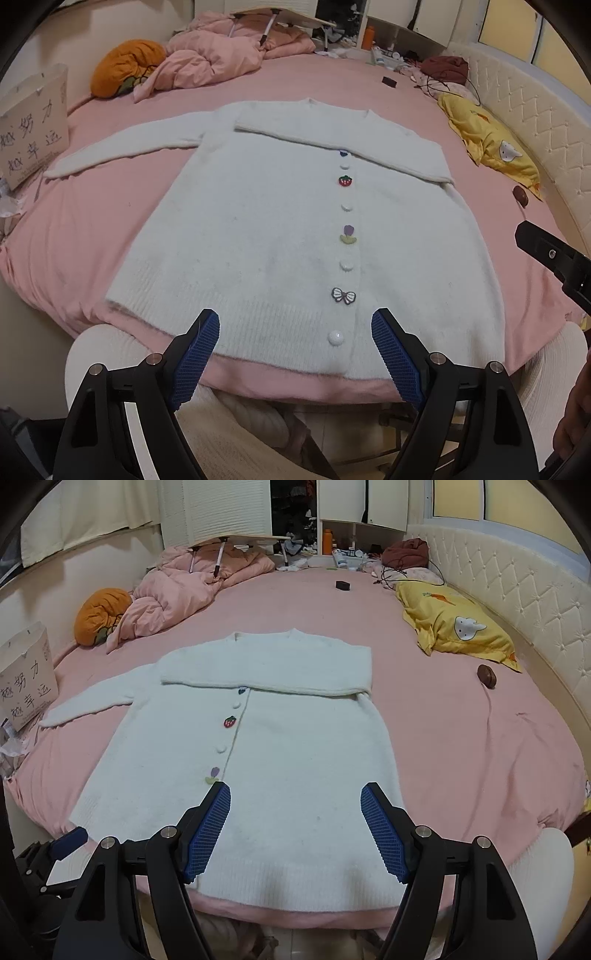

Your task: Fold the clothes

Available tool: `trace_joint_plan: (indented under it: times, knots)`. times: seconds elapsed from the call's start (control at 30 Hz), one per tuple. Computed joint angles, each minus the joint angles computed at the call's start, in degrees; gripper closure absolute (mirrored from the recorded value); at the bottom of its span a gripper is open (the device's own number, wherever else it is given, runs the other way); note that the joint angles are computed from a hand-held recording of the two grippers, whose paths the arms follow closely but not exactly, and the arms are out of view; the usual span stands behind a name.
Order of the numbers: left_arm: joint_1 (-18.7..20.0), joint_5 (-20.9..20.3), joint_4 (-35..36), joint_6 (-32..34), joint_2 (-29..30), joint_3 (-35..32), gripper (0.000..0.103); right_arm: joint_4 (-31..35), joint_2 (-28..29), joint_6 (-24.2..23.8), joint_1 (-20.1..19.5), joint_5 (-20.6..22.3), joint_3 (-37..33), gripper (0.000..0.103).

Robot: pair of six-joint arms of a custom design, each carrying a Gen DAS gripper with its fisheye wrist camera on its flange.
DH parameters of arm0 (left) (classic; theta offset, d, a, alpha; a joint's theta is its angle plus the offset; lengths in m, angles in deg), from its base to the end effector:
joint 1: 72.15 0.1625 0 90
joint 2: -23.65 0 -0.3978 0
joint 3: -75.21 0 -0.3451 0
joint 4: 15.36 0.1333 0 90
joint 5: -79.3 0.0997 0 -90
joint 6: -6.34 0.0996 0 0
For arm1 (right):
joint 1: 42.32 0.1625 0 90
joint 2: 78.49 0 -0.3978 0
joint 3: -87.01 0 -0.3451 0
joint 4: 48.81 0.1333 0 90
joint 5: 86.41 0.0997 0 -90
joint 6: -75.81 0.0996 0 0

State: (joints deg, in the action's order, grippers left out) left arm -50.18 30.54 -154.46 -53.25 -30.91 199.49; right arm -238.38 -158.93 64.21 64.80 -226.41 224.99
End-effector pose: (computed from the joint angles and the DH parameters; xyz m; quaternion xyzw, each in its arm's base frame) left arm -0.3125 -0.3406 0.0577 0.1306 0.9137 -0.2370 0.3032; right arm 0.1629 -0.3351 0.2828 0.0630 -0.8572 0.3436 0.3784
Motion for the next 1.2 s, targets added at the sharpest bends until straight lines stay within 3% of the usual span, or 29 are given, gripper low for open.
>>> trace_joint_plan:
  times: [0.2, 0.27, 0.37, 0.5, 0.63, 0.8, 0.87, 1.0, 1.1, 1.2]
  knots:
    - [0.22, -0.02, -0.64, 0.08, -0.37, 0.55, 0.019, 0.90, 0.01, 0.20, -0.38, 0.35, -0.09, 0.030]
    - [1.18, -0.66, -4.11, 1.18, -1.32, 1.73, 0.019, 1.32, 0.20, 0.15, -0.81, 0.67, -0.13, 0.030]
    - [4.30, -1.87, -10.88, 2.86, -3.20, 3.51, 0.019, 3.25, 0.06, 0.60, -2.12, 2.02, -0.17, 0.030]
    - [9.66, 1.02, -17.44, 5.62, -8.79, 5.83, 0.019, 5.73, 0.26, 1.64, -3.94, 3.57, -0.59, 0.030]
    - [18.98, -0.17, -31.70, 10.96, -14.37, 8.18, 0.019, 6.87, 1.55, 1.84, -5.42, 4.28, -1.40, 0.029]
    - [36.38, -13.79, -58.64, 12.71, -13.69, 7.58, 0.019, 8.99, 3.86, 2.62, -6.54, 3.89, -2.96, 0.030]
    - [41.53, -16.19, -66.20, 12.51, -11.72, 5.68, 0.019, 9.98, 5.05, 2.79, -6.88, 3.47, -3.69, 0.029]
    - [48.66, -17.13, -65.46, 11.93, -8.78, -1.92, 0.020, 11.83, 7.17, 3.39, -7.60, 2.60, -5.14, 0.030]
    - [51.86, -15.41, -61.19, 10.94, -6.28, -8.31, 0.021, 13.32, 8.91, 3.63, -8.01, 0.98, -6.51, 0.030]
    - [54.99, -16.92, -59.36, 10.83, -2.82, -14.36, 0.023, 15.43, 10.36, 4.51, -8.42, -0.17, -7.97, 0.030]
